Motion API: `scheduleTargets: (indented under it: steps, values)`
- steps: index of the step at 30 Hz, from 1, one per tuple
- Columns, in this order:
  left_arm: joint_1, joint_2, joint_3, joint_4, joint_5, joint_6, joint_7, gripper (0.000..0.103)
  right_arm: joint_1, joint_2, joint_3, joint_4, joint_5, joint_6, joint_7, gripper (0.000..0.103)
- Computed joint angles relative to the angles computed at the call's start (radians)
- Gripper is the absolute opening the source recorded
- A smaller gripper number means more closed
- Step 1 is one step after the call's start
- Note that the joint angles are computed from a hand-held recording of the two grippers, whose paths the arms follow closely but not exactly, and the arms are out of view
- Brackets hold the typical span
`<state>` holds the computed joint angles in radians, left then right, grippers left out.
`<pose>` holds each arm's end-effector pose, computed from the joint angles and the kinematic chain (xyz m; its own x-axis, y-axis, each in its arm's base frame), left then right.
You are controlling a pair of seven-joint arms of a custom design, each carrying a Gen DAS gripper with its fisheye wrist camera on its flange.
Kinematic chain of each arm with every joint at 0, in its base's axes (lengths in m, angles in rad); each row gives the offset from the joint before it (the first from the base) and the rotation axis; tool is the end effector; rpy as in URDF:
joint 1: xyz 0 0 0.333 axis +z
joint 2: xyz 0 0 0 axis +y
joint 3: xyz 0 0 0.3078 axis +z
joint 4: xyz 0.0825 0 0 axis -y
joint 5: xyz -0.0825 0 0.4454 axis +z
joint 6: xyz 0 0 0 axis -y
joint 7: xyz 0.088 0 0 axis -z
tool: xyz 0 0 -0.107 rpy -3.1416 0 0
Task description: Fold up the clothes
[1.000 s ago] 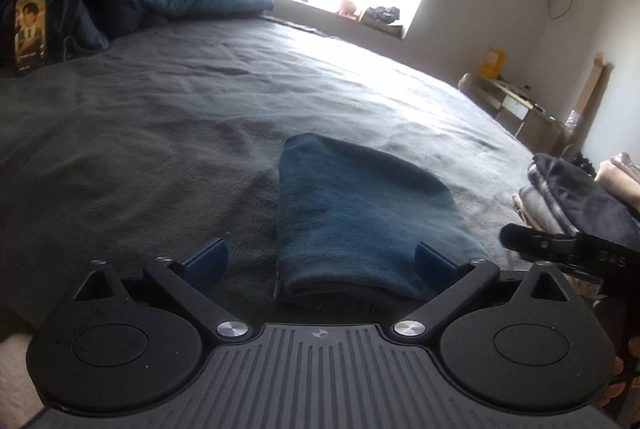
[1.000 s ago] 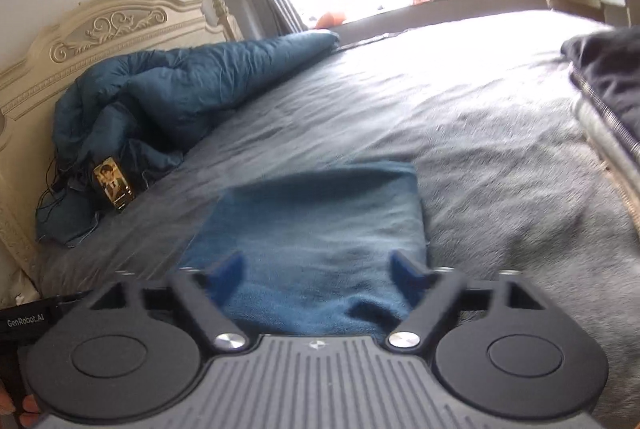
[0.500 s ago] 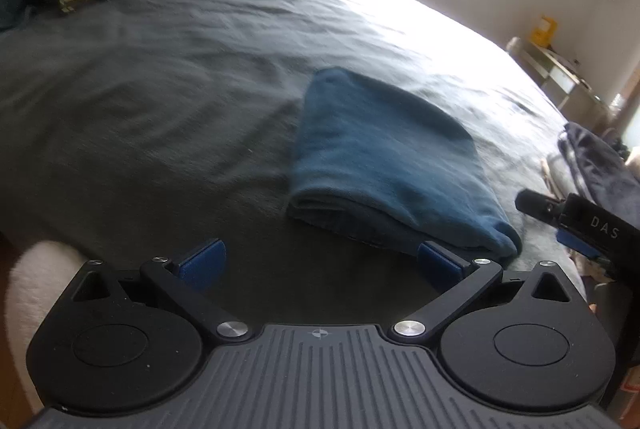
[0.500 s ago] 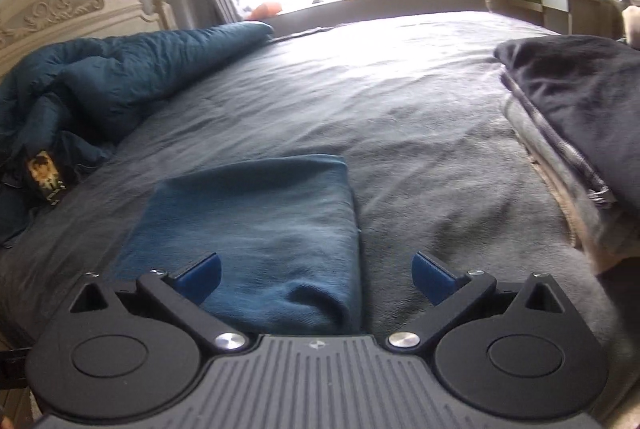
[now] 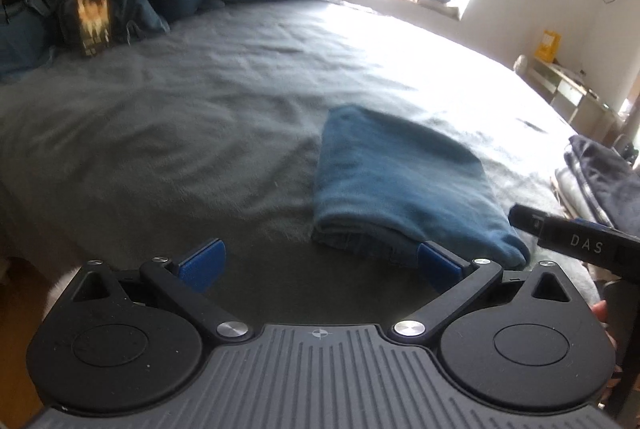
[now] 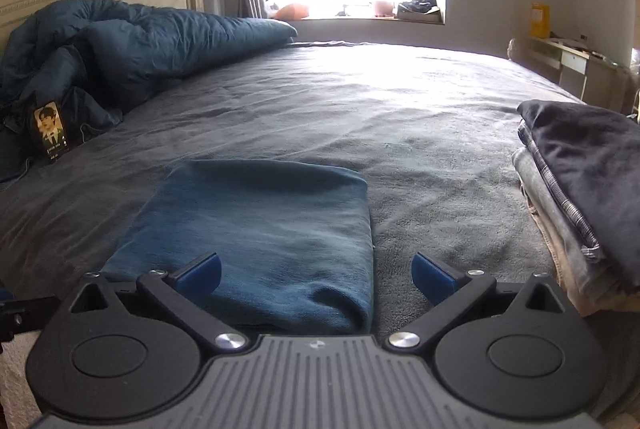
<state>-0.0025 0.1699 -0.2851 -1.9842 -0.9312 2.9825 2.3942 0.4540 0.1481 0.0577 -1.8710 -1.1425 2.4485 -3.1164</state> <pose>0.6627 -0.1306 0.4167 -0.3081 -0.9290 0.2049 -0.6427 0.0445 -0.7648 0.6016 0.3356 0.4464 -0.2946 -0.9549 -0.0377 -0.5430 0.1997 -0.8156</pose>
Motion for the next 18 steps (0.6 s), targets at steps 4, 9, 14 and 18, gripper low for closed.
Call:
scheduleTargets:
  steps: [4, 9, 14, 18]
  values:
    - [-0.012, 0.001, 0.012, -0.006, 0.056, 0.027, -0.056, 0.103, -0.001, 0.003, 0.007, 0.014, 0.058, -0.009, -0.099, 0.103]
    - [-0.006, 0.002, 0.014, -0.009, 0.112, 0.037, -0.127, 0.103, -0.006, -0.025, 0.004, -0.017, 0.094, 0.061, -0.059, 0.103]
    - [0.007, 0.002, 0.004, -0.02, 0.14, 0.065, -0.151, 0.103, -0.028, -0.069, 0.002, -0.089, 0.056, 0.199, 0.115, 0.103]
    - [0.02, 0.005, -0.009, -0.02, 0.157, 0.085, -0.166, 0.103, -0.037, -0.089, 0.016, -0.115, 0.009, 0.224, 0.244, 0.103]
